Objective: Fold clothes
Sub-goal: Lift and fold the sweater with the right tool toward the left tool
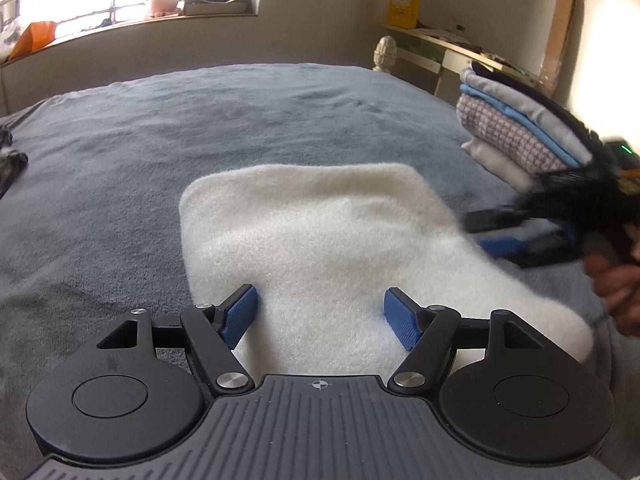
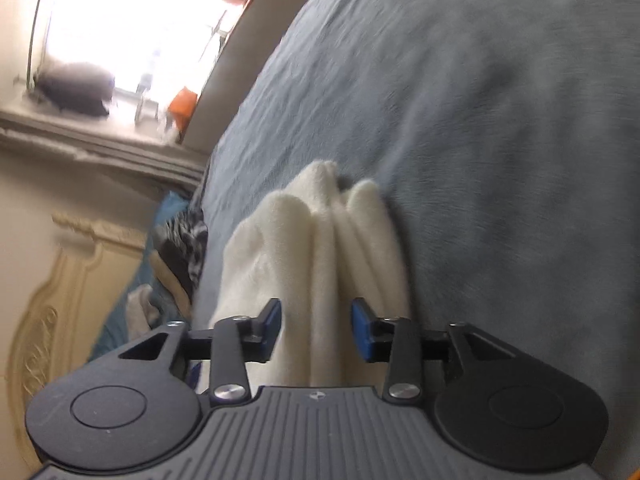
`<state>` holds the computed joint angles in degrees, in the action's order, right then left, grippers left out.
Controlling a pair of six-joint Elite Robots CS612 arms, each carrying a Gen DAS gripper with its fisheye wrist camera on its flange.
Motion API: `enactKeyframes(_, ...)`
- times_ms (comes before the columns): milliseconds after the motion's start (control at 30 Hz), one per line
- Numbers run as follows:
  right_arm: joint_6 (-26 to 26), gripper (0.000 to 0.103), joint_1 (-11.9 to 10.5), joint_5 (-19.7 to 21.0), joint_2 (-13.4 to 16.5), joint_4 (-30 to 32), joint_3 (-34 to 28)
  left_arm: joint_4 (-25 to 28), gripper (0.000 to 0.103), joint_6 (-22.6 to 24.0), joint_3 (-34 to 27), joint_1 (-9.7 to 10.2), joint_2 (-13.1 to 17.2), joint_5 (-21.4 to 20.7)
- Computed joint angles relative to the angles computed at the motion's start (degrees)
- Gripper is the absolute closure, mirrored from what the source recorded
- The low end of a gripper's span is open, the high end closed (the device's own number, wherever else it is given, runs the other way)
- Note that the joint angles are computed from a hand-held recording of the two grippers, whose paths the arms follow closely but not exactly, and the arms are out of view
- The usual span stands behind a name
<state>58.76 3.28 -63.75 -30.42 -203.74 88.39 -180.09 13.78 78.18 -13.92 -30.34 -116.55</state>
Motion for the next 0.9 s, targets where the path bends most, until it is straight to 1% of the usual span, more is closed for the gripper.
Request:
enactKeyframes(33, 1.45, 0.049, -0.06, -0.02, -0.53, -1.88, 1.57, 0.07, 0.033, -0.96, -0.11, 0.06, 0.0, -0.17)
enactKeyframes(100, 6.04, 0.037, -0.11, 1.57, -0.84, -6.64, 4.05, 0.61, 0.033, -2.87, -0.38, 0.34, -0.1, -0.94)
enactKeyframes(200, 13.76, 0.029, 0.05, 3.64, -0.73, -13.76, 6.96, 0.02, 0.033, -6.11, -0.68, 1.12, -0.31, -2.89)
enactKeyframes(233, 15.08, 0.029, 0.34, 3.03, -1.0, -14.79, 7.85, -0.89, 0.033, -6.94, -0.59, 1.4, -0.39, -3.36)
enactKeyframes(267, 15.24, 0.029, 0.79, 1.43, -1.68, -14.8, 8.93, -1.81, 0.033, -7.78, -0.51, 1.69, -0.47, -3.81)
enactKeyframes(300, 14.26, 0.029, 1.28, -0.32, -2.44, -14.71, 9.9, -2.36, 0.033, -8.1, -0.34, 1.96, -0.66, -3.92)
enactKeyframes(333, 11.29, 0.029, 1.77, -1.81, -3.24, -14.43, 10.51, -2.73, 0.033, -8.32, -0.08, 2.21, -0.94, -3.86)
enactKeyframes(433, 0.11, 0.029, 2.94, -3.64, -5.37, -12.45, 10.99, -3.26, 0.033, -7.93, 0.85, 3.15, -1.59, -5.04)
enactKeyframes(500, -9.99, 0.028, 3.57, -3.14, -6.83, -7.5, 10.29, -3.6, 0.033, -7.31, 1.55, 3.77, -1.98, -6.05)
enactKeyframes(567, -18.92, 0.028, 4.48, -3.82, -8.02, -1.39, 9.09, -2.82, 0.033, -5.44, 2.47, 4.46, -2.49, -8.01)
enactKeyframes(667, -29.45, 0.028, 5.77, -5.09, -8.78, 4.89, 7.27, -0.39, 0.033, -1.58, 4.11, 5.58, -3.3, -11.87)
enactKeyframes(733, -34.75, 0.028, 6.4, -5.44, -8.9, 8.19, 6.16, 1.71, 0.033, 1.89, 5.47, 6.2, -3.95, -14.26)
enactKeyframes(800, -39.12, 0.028, 7.07, -6.48, -9.04, 11.19, 5.44, 4.38, 0.033, 6.69, 7.08, 6.37, -4.72, -15.24)
enactKeyframes(833, -40.94, 0.028, 7.39, -7.5, -9.14, 12.3, 5.35, 5.03, 0.033, 9.15, 8.03, 6.16, -5.14, -14.53)
enactKeyframes(900, -43.27, 0.029, 8.07, -10.27, -9.07, 13.67, 4.91, 3.88, 0.033, 13.16, 9.77, 4.89, -5.51, -9.64)
